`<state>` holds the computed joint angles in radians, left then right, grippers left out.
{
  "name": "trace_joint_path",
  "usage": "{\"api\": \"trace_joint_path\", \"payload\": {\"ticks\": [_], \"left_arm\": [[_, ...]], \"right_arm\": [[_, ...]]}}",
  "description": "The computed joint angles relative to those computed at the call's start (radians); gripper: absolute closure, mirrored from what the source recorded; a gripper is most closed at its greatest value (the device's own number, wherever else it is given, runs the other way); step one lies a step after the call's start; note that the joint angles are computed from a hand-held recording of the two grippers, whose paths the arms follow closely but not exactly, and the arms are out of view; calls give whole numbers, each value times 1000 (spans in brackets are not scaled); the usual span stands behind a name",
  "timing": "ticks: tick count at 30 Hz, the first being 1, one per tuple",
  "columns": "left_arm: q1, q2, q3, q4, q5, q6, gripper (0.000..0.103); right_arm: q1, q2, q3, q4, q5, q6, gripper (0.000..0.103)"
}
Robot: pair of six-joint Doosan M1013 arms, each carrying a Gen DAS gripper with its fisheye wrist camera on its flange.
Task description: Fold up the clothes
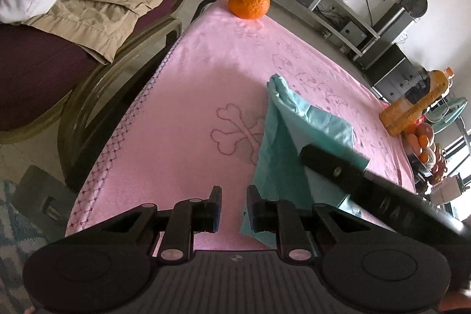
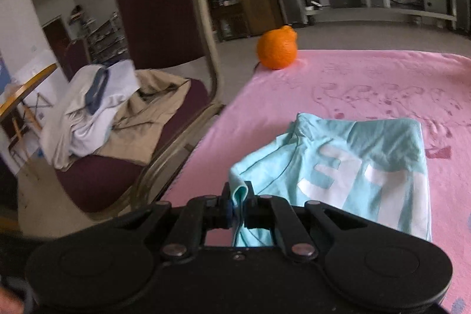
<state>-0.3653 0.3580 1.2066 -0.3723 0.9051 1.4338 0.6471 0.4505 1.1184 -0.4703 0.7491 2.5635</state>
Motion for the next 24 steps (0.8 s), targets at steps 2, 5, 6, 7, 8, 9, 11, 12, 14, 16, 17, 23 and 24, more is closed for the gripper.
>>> {"api": "trace_joint_path", "payload": {"ticks": [2,5,6,7,8,9,11,12,14,16,17,23,24], "left_arm": [[-1,-1,1,8,1,-8,87],[-2,-1,1,21,2,-20,89],[-2,-2,2,25,0,-25,89],[-2,-3,3,26,-2,-28,89],[-3,-4,4,28,-5,-30,89],[-4,-5,5,32,-8,-33,89],[-10,-7,7,42,-19,-23,89],[-15,-10,10,48,-29,-10,89],[-28,-11,11,59,-47,35,89],[-48,-3,2,55,-59,119,90],[-60,5,-7,45,-60,174,90],[-135,62,-81,237,69,291,88],[-141,63,-83,270,93,296,87]], "right_arm": [[6,9,-12,14,17,-50,97],[-4,25,-40,129,72,-175,90],[-9,21,-34,167,69,-217,87],[-13,14,-26,206,65,-261,80],[-18,2,-13,253,60,-309,77],[-24,-13,2,300,58,-346,74],[-30,-52,40,318,57,-333,74],[-30,-72,60,300,59,-304,74],[-30,-109,97,209,82,-202,74],[-26,-136,127,105,126,-91,75],[-27,-144,137,74,149,-54,75],[-35,-121,157,69,194,-96,76],[-33,-111,153,82,215,-142,76]]}}
